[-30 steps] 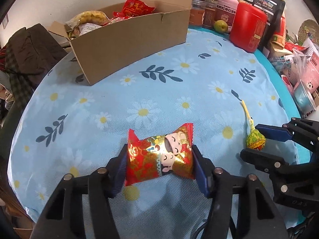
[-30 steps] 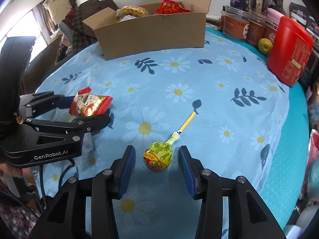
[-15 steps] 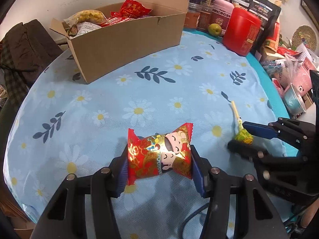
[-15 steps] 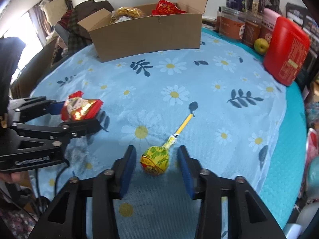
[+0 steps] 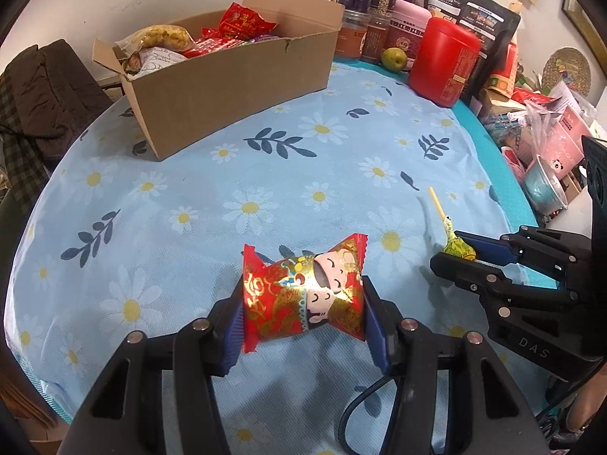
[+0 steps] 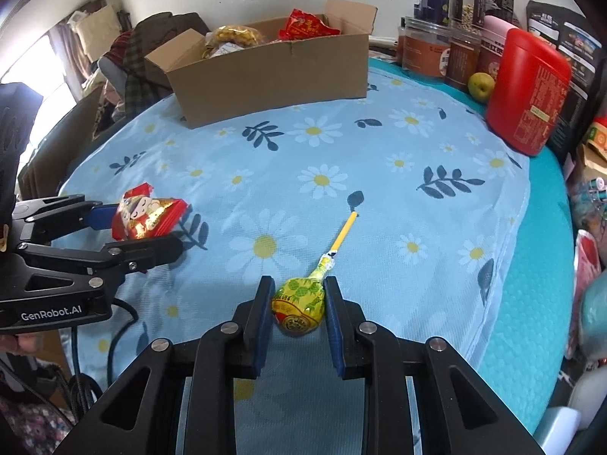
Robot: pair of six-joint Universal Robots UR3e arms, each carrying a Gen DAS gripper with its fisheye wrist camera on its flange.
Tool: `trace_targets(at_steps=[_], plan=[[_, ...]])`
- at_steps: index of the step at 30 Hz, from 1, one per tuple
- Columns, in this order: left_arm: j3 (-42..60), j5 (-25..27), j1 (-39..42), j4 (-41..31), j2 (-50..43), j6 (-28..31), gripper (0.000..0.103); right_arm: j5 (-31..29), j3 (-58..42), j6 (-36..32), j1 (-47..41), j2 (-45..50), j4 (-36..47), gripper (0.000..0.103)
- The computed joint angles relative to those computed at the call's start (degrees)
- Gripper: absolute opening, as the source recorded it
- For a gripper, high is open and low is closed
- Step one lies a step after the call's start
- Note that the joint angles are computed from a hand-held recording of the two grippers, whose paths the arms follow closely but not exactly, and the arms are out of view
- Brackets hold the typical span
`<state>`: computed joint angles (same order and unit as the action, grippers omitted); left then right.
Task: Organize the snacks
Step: 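Lift the candy pack with the left tool while the right tool lifts the lollipop, then carry the candy pack and lollipop over the cardboard box and open both tools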
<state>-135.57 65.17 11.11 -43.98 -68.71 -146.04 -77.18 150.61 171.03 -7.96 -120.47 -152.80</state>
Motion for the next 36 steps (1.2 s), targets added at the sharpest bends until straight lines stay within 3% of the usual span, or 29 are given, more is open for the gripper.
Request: trace_targets(at_steps=[16, 20, 36], plan=[[3.3, -6.58, 2.21, -10.37, 10.15, 3.32, 0.053, 2.09, -4.66, -1.95, -0.25, -16.88, 15.64, 0.026], [4.92, -8.5, 2.95, -11.54, 12.44, 2.86, 0.053, 6.01, -6.87, -4.26, -3.56, -20.82, 20.45, 0.026], [16.34, -12.72, 2.86, -4.25, 7.37, -4.15, 0.053, 9.74, -19.79, -4.25, -3.64, -11.39, 13.14, 0.026]])
